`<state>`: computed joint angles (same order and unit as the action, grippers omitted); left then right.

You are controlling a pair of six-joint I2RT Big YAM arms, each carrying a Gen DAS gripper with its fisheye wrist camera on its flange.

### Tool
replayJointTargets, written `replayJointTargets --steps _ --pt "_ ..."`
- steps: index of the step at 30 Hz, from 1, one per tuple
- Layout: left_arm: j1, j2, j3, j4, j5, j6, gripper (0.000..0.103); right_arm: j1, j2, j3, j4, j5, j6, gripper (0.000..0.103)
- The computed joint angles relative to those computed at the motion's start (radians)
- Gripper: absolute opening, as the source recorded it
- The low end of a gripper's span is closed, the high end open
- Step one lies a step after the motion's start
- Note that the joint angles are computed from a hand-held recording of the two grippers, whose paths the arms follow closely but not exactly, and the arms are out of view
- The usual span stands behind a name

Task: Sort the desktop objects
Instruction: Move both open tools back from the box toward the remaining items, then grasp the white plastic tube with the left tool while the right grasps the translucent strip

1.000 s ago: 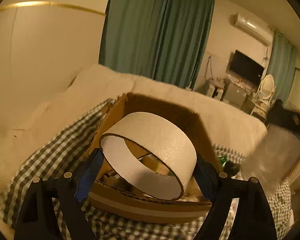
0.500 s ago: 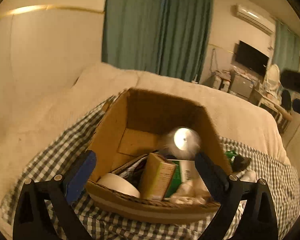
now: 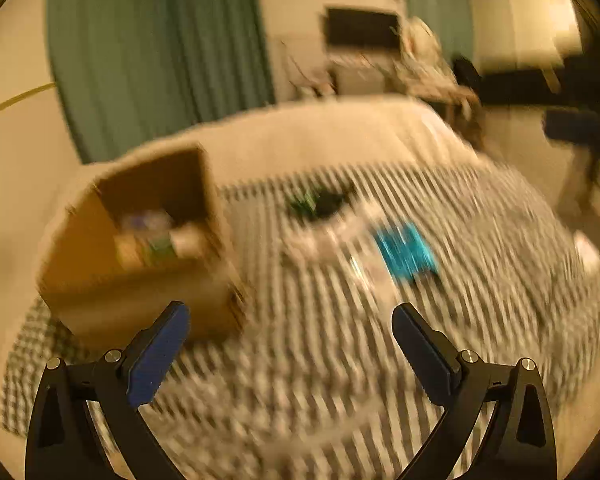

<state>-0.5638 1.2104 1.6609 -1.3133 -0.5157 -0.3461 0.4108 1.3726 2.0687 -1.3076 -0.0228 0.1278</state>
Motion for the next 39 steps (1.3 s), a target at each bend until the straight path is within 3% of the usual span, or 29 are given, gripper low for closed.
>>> replayJointTargets --steps 3,5,7,12,17,18,19,20,22,23,24,30,33,39 --pt "-0.044 -0.026 -0.09 -0.029 0.067 -0.029 0.103 -0.039 -0.077 -0.141 0.018 -0.017 0.048 0.079" --pt "-0.037 -0.008 -0.084 -0.081 0.101 -0.044 0.103 -0.062 -0.116 -0.218 0.02 -0.033 0.091 0.079" --pt "-0.02 -0.003 -0.076 -0.093 0.124 -0.07 0.103 -0.076 -0.129 -0.251 0.004 -0.039 0.12 0.079" --pt "0.072 0.026 -0.101 -0.147 0.319 -0.102 0.095 -0.079 -0.157 -0.297 -0.013 -0.028 0.12 0.079" --pt "0.078 0.062 -0.102 -0.191 0.375 -0.086 0.094 -0.07 -0.163 -0.311 -0.007 -0.015 0.12 0.079" --pt "0.076 0.065 -0.102 -0.194 0.377 -0.085 0.083 -0.067 -0.159 -0.309 -0.012 -0.012 0.114 0.079" --pt "0.077 0.072 -0.099 -0.202 0.384 -0.084 0.064 -0.066 -0.16 -0.31 -0.013 -0.012 0.111 0.079" --pt "0.081 0.075 -0.098 -0.21 0.391 -0.087 0.056 -0.067 -0.158 -0.311 -0.015 -0.013 0.109 0.079" --pt "0.1 0.061 -0.112 -0.178 0.46 -0.075 0.025 -0.066 -0.152 -0.313 -0.017 -0.014 0.11 0.079" --pt "0.101 0.051 -0.115 -0.169 0.466 -0.071 0.022 -0.067 -0.15 -0.314 -0.02 -0.016 0.111 0.079" --pt "0.097 0.042 -0.118 -0.16 0.457 -0.068 0.012 -0.069 -0.147 -0.316 -0.022 -0.021 0.113 0.079" --pt "0.086 -0.001 -0.104 -0.073 0.418 -0.058 0.007 -0.082 -0.136 -0.331 -0.013 -0.042 0.107 0.079" --pt "0.112 -0.01 -0.101 -0.015 0.429 -0.086 0.007 -0.086 -0.12 -0.33 -0.004 -0.045 0.101 0.079" --pt "0.175 0.068 -0.048 0.061 0.396 -0.127 0.007 -0.089 -0.052 -0.303 0.011 -0.065 0.076 0.078"
